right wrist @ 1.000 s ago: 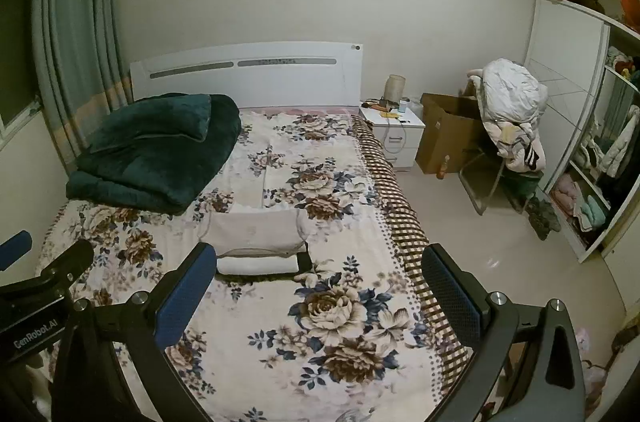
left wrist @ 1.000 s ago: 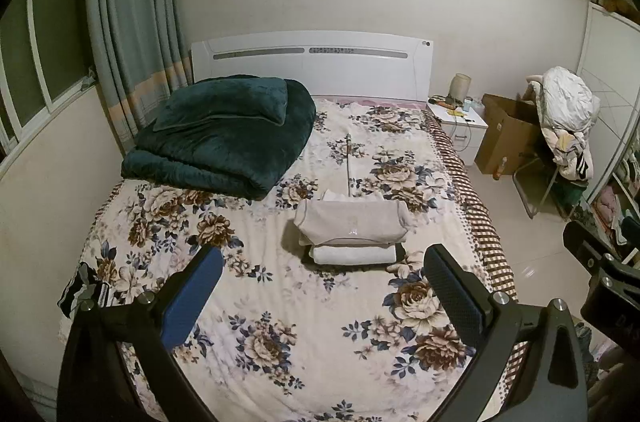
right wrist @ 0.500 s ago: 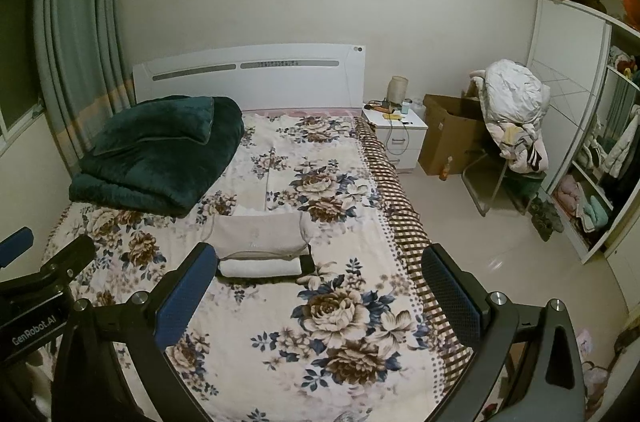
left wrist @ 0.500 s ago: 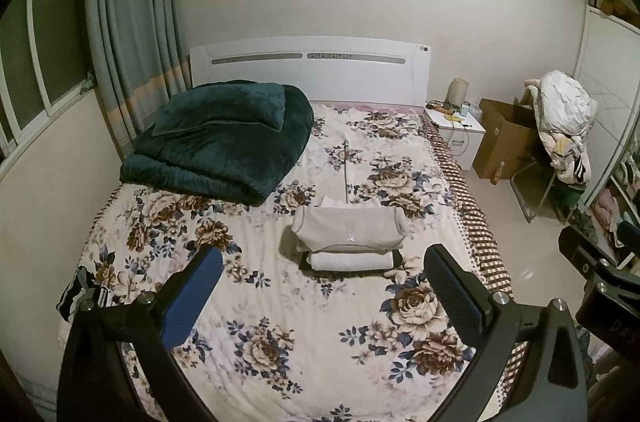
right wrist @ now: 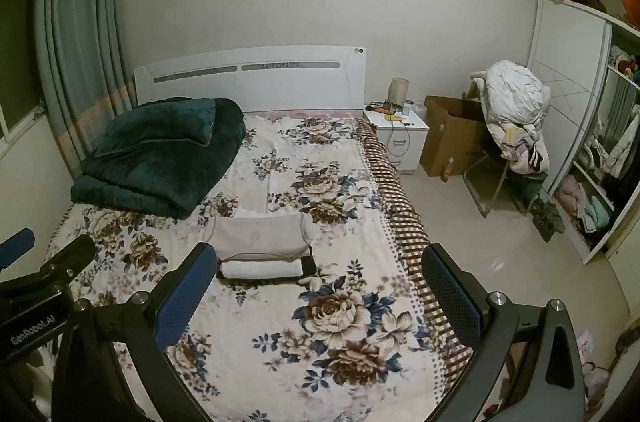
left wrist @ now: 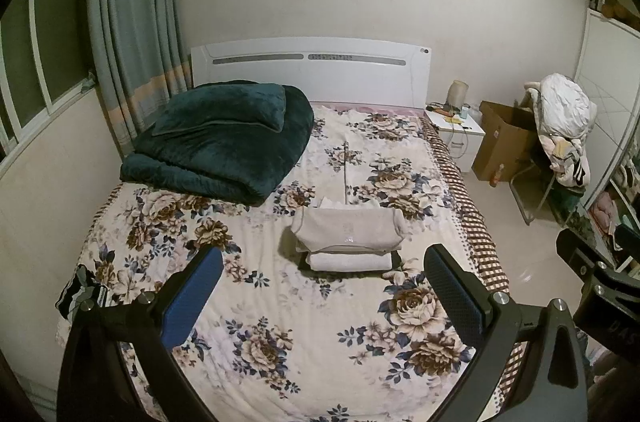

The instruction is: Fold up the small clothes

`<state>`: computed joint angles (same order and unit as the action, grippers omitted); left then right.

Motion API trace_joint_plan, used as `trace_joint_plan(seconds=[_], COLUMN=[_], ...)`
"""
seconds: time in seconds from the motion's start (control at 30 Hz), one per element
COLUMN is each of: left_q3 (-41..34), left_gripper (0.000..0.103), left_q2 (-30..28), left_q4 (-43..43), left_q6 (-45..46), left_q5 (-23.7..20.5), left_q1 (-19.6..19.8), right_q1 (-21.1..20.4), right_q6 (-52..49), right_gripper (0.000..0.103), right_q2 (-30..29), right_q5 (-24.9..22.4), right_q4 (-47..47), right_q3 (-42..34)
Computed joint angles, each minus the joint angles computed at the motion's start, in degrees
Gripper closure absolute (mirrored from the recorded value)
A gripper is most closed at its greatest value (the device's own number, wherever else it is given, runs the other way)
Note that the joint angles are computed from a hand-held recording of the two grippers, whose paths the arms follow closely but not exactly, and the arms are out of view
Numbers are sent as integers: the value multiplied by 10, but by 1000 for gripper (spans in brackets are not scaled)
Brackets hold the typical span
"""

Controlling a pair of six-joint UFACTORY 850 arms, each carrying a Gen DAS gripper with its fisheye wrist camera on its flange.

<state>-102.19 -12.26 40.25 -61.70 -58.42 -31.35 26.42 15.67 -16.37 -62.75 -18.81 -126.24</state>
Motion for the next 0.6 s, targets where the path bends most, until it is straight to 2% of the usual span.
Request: trace_joint_plan(seconds=[0.47,0.6], left_q3=[0,3], left_gripper=[0,0], left_q2=[1,3], left_q4=[2,2], left_q6=[-1,-1], left_q5=[-1,-2], left_q1=[0,0], right_q1=[2,6], right_q6=[5,-4], right_gripper=[0,0], right_q2=[2,-23], right_q5=[0,-17], right_q4=[-3,1], right_q3=[2,-42])
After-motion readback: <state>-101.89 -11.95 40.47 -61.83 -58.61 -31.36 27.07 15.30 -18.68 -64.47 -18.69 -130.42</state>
